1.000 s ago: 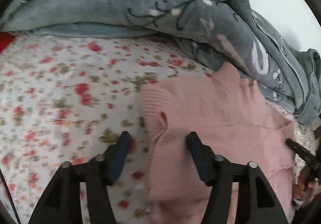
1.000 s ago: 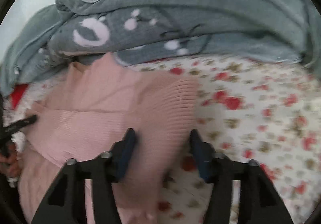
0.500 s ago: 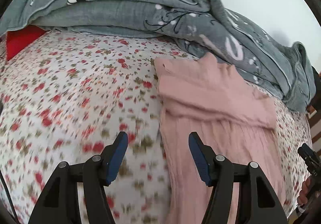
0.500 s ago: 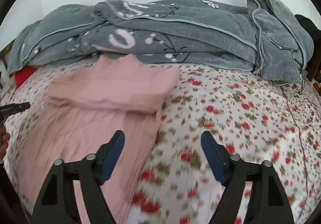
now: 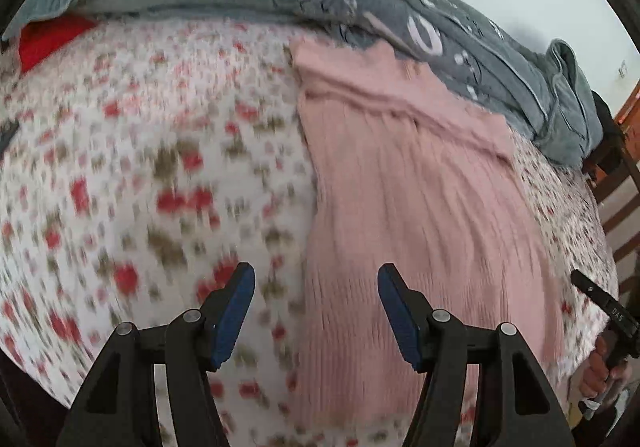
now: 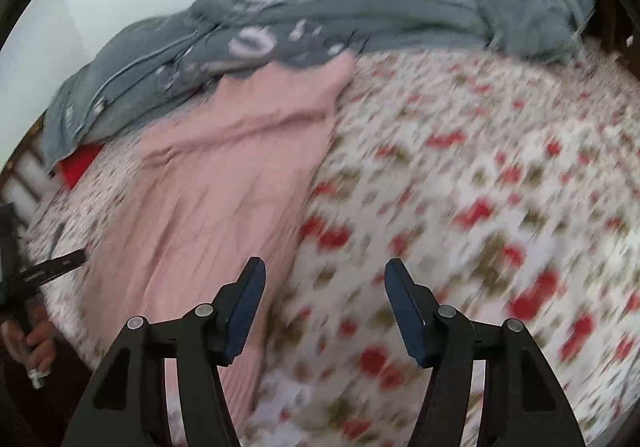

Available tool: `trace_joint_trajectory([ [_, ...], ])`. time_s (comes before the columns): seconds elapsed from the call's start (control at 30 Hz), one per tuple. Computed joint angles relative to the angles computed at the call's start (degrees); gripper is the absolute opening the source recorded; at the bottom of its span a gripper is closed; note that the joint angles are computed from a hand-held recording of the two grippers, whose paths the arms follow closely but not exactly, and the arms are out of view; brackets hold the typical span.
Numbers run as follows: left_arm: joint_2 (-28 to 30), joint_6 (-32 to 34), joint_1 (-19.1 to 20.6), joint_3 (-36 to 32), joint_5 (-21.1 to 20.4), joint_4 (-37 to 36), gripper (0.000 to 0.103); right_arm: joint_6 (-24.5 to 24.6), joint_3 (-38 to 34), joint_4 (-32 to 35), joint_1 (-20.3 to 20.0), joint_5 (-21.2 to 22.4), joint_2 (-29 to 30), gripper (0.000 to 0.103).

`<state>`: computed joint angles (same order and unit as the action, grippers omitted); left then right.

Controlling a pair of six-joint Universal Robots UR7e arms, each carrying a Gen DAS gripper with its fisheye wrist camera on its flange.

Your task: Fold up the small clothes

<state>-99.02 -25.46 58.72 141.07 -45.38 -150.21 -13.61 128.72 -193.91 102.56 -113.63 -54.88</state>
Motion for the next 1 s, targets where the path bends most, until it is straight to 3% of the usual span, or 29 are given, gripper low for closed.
trace_joint_trajectory([
  [0.2,-3.04,0.3,-0.62,5.94,-1.95,-1.67,0.067,0.52,4.73,-1.21,-0.84,5.32,0.92,0.062],
  [0.37,-2.32,1.45,-1.21,7.16,-2.42,-3.73,0.061,-1.8,5.43,-8.12,0.48,3.06,6.14,0.063],
  [0.43,-2.27,0.74,-2.15,7.7,-0.86,-3.39,0.048,-3.19,5.3,-10.91,1.5,2.0,8.07,0.049],
  [0.5,-3.14,0.72,-1.64,7.78,-2.89,-3.99,0.029,-4.21,5.66,-9.9,1.24,3.92,8.32,0.006],
  [0.53,-3.45,0.64,-0.92,7.51,-4.58,-4.15,0.012,-4.45,5.88,-9.03,0.76,4.94,7.96,0.006],
  [0.57,-4.2,0.98,0.17,7.2,-7.14,-4.21,0.01,-4.26,6.07,-9.16,0.47,5.57,7.93,0.006],
  [0.73,-10.59,2.14,-1.26,9.21,-5.75,-2.91,0.01,-3.53,10.19,-13.21,-1.93,10.34,3.38,0.005],
  [0.87,-8.56,2.77,1.79,9.71,-7.13,-5.76,0.01,-3.26,10.12,-11.16,-4.9,9.84,3.81,0.004],
  [0.9,-8.96,2.24,1.84,9.82,-7.6,-6.09,0.01,-2.89,10.61,-12.08,-5.92,11.54,3.85,0.004],
  [1.0,-10.06,0.52,1.14,8.98,-7.36,-2.16,0.016,-2.39,11.04,-12.99,-5.54,12.25,3.43,0.005],
])
